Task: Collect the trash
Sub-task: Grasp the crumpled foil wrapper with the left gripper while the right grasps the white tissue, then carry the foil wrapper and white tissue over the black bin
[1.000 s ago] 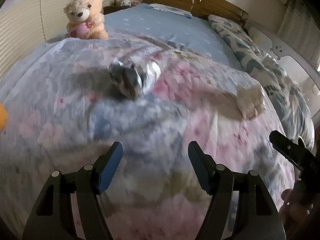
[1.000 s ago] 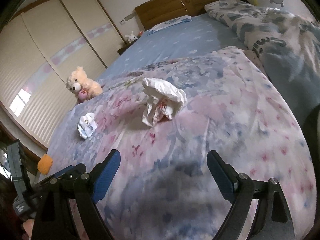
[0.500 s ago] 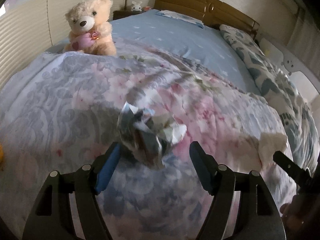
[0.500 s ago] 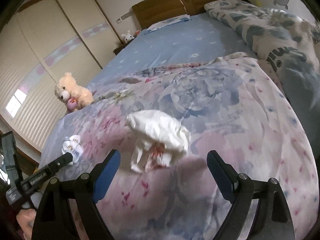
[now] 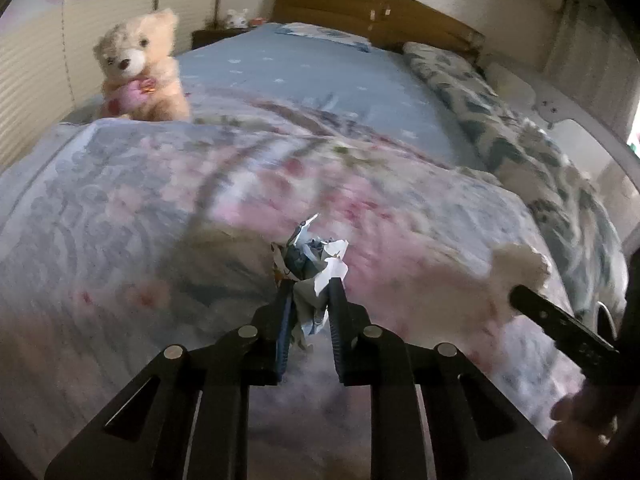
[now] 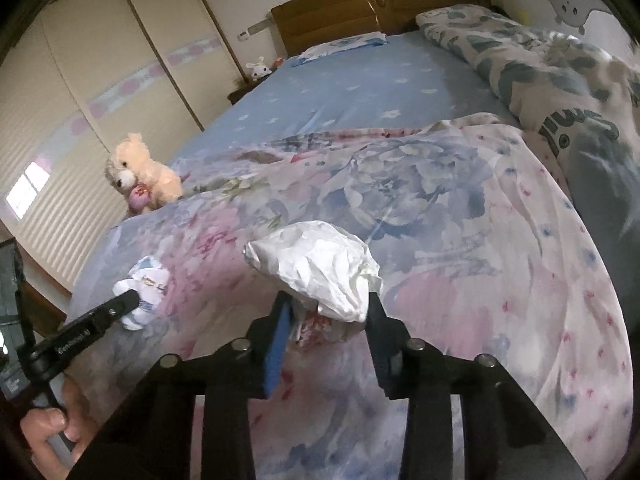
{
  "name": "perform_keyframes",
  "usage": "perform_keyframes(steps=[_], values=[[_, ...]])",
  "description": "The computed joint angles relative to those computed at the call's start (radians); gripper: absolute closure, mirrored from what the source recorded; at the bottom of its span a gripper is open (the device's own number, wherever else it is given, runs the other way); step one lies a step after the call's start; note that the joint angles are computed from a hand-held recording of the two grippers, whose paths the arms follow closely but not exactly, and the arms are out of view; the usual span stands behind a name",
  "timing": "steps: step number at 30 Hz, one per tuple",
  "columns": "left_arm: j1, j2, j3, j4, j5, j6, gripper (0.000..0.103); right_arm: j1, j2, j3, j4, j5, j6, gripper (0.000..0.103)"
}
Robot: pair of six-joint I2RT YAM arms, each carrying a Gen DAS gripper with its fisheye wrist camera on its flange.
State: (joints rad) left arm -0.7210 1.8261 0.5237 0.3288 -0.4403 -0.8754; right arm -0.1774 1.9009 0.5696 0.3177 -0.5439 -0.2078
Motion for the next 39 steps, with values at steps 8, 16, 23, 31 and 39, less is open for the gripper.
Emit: perform_keyframes(steps=[8, 16, 23, 31, 39], values=[[-0.217, -0.013, 0.047, -0.061, -0.042, -0.114, 0.088, -0.123, -0.140, -0.108, -0.096, -0.097, -0.104, 0.068], [-0.387, 0.025, 0.142, -0.151, -0.089, -0.197, 0.088, -0.328, -0.251, -0.173, -0.268, -0.191, -0.298, 0.068], [-0.486, 0.045, 0.219, -0.232, -0.133, -0.231, 0.088, -0.512, -0.308, -0.175, -0.452, -0.249, -0.491, 0.068], [-0.569, 0.092, 0.320, -0.315, -0.160, -0.253, 0.088, -0.733, -0.287, -0.127, -0.668, -0.289, -0.735, 0.068], [-0.620, 0.149, 0.431, -0.389, -0.167, -0.249, 0.088, -0.909, -0.224, -0.054, -0.836, -0.292, -0.945, 0.068]])
